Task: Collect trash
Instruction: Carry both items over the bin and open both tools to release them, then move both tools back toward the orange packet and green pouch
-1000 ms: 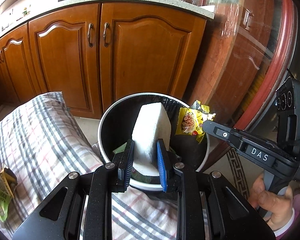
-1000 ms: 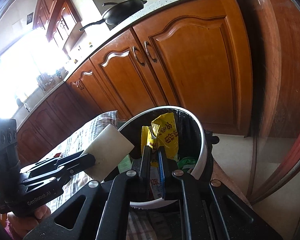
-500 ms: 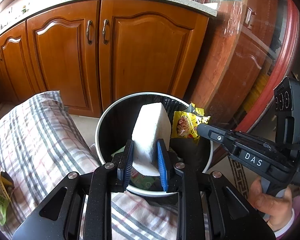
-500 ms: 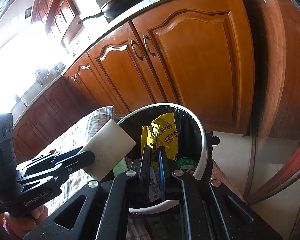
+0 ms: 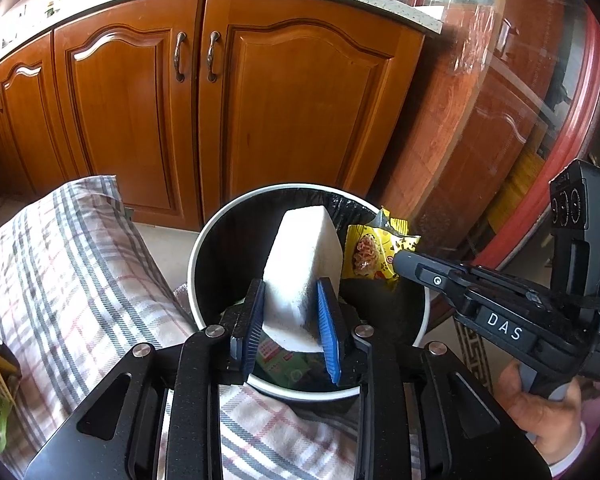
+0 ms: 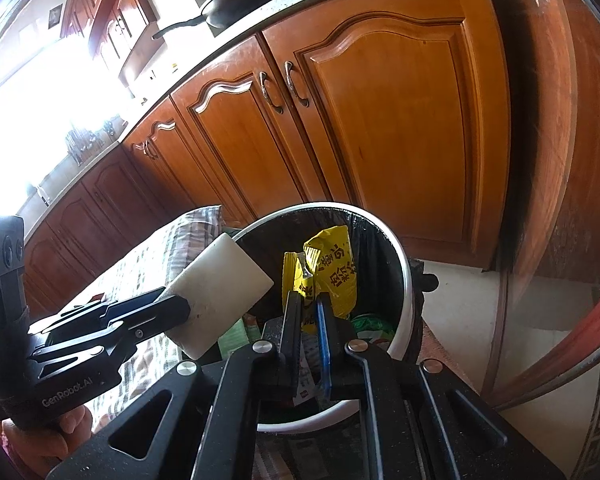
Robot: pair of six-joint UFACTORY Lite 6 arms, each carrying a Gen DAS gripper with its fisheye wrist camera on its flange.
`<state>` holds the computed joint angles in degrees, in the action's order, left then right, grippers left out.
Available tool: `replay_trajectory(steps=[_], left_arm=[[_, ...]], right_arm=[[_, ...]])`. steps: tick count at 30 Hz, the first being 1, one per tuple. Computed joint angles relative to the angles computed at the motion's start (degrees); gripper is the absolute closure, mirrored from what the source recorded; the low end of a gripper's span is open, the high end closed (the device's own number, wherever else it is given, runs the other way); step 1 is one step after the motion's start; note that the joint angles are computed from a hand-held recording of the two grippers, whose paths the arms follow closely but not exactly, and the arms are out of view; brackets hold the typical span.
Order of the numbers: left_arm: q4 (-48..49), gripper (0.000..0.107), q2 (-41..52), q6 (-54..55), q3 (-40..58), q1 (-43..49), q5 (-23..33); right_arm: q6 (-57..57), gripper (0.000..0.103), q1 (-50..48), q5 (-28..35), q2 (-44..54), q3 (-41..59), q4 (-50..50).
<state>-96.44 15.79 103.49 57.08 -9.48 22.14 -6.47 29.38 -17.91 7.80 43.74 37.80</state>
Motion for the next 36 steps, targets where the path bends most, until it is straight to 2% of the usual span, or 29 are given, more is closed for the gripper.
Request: replay_trajectory(steps=[3, 4, 5, 8, 12, 17, 19, 27, 31, 36], left_arm=[[2.55, 0.077, 0.17, -2.63, 0.33, 0.37, 0.86], [3.1, 0.071, -0.12, -3.35, 0.14, 0.64, 1.08], [3.48, 0.062, -0.35, -3.74, -0.05, 1.03, 1.34], [0.51, 0.053, -3.06, -0.36, -3.1, 2.88, 2.35], [0.22, 0.049, -7.19, 1.4, -7.95, 7.77, 5.4], [0.3, 0.046, -13.1, 5.53, -15.79, 17.76, 10.9], [2.64, 0.046, -14.52, 5.36, -18.11, 23.35, 13.87], [11.24, 0.046, -13.88, 9.21, -20.99, 44.84, 22.86], [14.79, 0.046, -9.45, 9.7, -17.89, 53.4, 25.37], [16.87, 0.046, -5.53, 9.79, -14.33, 59.6, 26.56]], right_arm=[[-1.74, 0.09, 0.24, 0.24, 0.21, 0.56, 1.5], [-2.73, 0.089, 0.41, 0.3, 0.28, 0.76, 2.5], [-2.67, 0.082, 0.45, 0.31, 0.28, 0.81, 2.48], [-0.42, 0.057, 0.21, 0.23, -0.37, 0.07, 0.8], [2.46, 0.05, 1.08, -1.08, -2.39, -2.21, -0.49], [5.2, 0.028, 4.41, -3.7, -5.5, -5.26, -0.09], [5.73, 0.023, 6.84, -5.29, -5.85, -5.87, 1.21], [12.11, 0.014, 17.29, -8.98, 1.16, -1.72, 1.36], [15.32, 0.014, 21.05, -9.04, 7.79, 3.76, -0.08], [15.34, 0.014, 24.43, -6.53, 16.82, 13.54, -0.42]])
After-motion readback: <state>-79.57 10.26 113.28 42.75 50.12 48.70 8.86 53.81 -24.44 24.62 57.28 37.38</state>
